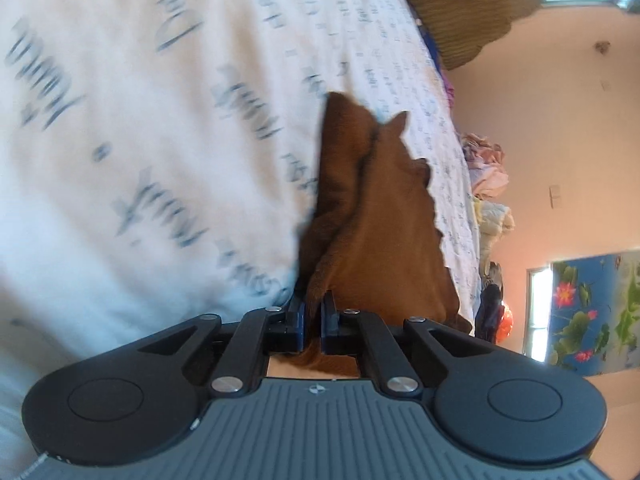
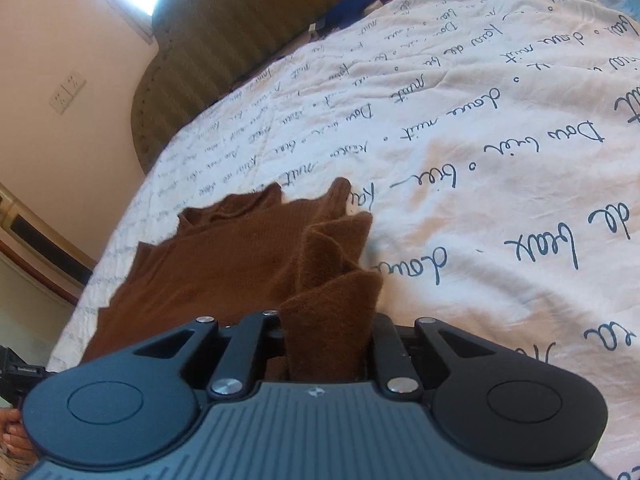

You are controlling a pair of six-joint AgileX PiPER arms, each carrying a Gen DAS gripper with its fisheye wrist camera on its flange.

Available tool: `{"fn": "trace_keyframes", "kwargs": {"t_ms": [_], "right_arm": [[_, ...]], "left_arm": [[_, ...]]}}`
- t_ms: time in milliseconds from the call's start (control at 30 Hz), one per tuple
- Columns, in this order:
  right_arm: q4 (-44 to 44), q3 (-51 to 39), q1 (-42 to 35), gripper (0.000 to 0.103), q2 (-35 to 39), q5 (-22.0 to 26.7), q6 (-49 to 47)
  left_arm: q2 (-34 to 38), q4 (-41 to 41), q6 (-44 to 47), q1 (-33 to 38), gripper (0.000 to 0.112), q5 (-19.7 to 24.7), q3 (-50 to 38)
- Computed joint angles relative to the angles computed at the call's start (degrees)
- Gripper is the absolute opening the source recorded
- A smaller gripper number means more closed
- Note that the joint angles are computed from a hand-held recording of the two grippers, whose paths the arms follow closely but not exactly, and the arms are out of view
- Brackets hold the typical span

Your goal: Fold small clothes

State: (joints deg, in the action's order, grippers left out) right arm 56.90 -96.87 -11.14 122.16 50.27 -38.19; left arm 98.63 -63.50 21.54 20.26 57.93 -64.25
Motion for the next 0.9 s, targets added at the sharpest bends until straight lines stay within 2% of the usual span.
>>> {"fn": "trace_keyframes", "kwargs": {"t_ms": [67, 100, 133, 167, 200, 233, 267, 300, 367, 433, 533, 633, 700, 733, 767, 800, 833, 900], "right_arm": [[2.2, -1.9, -1.4, 0.017, 2.3, 4.2, -0.3], [0.7, -3.3, -1.6, 0.020, 2.4, 4.9, 1.8], [-0.7, -3.7, -1.9, 0.025, 1.5, 5.1, 3.5], [-1.3, -2.7, -2.2, 0.039, -0.6, 3.9, 3.4], [-2.2, -0.6, -2.1, 0.060, -3.6, 1.4, 1.9], [-3.3, 2.4, -1.8, 0.072, -7.5, -2.3, 0.0], [-2.8, 6.4, -1.5, 0.088, -11.6, -6.1, -3.2], [-0.5, 10.0, -1.5, 0.093, -15.2, -8.3, -7.8], [3.5, 13.9, -1.5, 0.093, -19.2, -6.6, -14.6], [7.6, 18.6, 0.1, 0.093, -22.2, -7.0, -19.5], [5.9, 23.5, 6.9, 0.093, -23.8, -13.5, -17.3], [3.0, 27.0, 14.7, 0.093, -23.9, -20.3, -15.4], [-5.9, 30.7, 20.2, 0.092, -25.1, -27.1, -10.8], [-9.8, 33.5, 22.9, 0.092, -24.7, -32.8, -11.6], [-11.4, 36.4, 24.3, 0.092, -24.7, -36.2, -14.6], [-10.7, 38.7, 23.9, 0.093, -26.7, -37.3, -17.9], [-7.8, 39.8, 22.4, 0.093, -27.8, -36.2, -20.0], [-5.2, 38.4, 17.5, 0.093, -29.0, -28.1, -20.2]], "left_arm": [[-0.6, -1.4, 1.7, 1.5, 0.017, 0.5, 1.5], [-2.0, 0.0, 0.8, 1.8, 0.015, 0.2, 1.2], [-3.5, 2.1, 0.0, 1.8, 0.018, 0.0, 0.1], [-4.9, 4.0, -1.2, 1.8, 0.025, 0.2, -1.3], [-6.4, 4.6, -1.8, 2.2, 0.037, 1.2, -2.4], [-8.1, 3.9, -0.8, 2.3, 0.043, 1.7, -3.2], [-9.8, 2.7, 0.7, 1.9, 0.057, 1.4, -3.9], [-10.8, 2.4, 1.0, 0.8, 0.078, 0.6, -4.9], [-11.4, 1.6, 0.6, -4.1, 0.098, -3.8, -6.5], [-9.5, -1.4, 4.2, -10.0, 0.098, -10.0, -7.3], [-1.0, 1.3, 3.3, -18.7, 0.098, -16.7, -13.8], [6.3, 13.4, -4.4, -24.1, 0.095, -20.6, -18.5], [5.3, 13.0, -0.9, -24.9, 0.090, -26.5, -13.8], [4.2, 10.0, 2.0, -24.0, 0.081, -27.1, -11.2], [2.6, 9.1, 2.6, -23.3, 0.069, -27.4, -9.0], [0.7, 8.5, 3.1, -21.8, 0.063, -26.9, -6.5], [-0.9, 7.7, 5.0, -20.5, 0.063, -25.7, -4.6], [-4.0, 7.2, 7.6, -17.0, 0.064, -20.9, -2.2]]}}
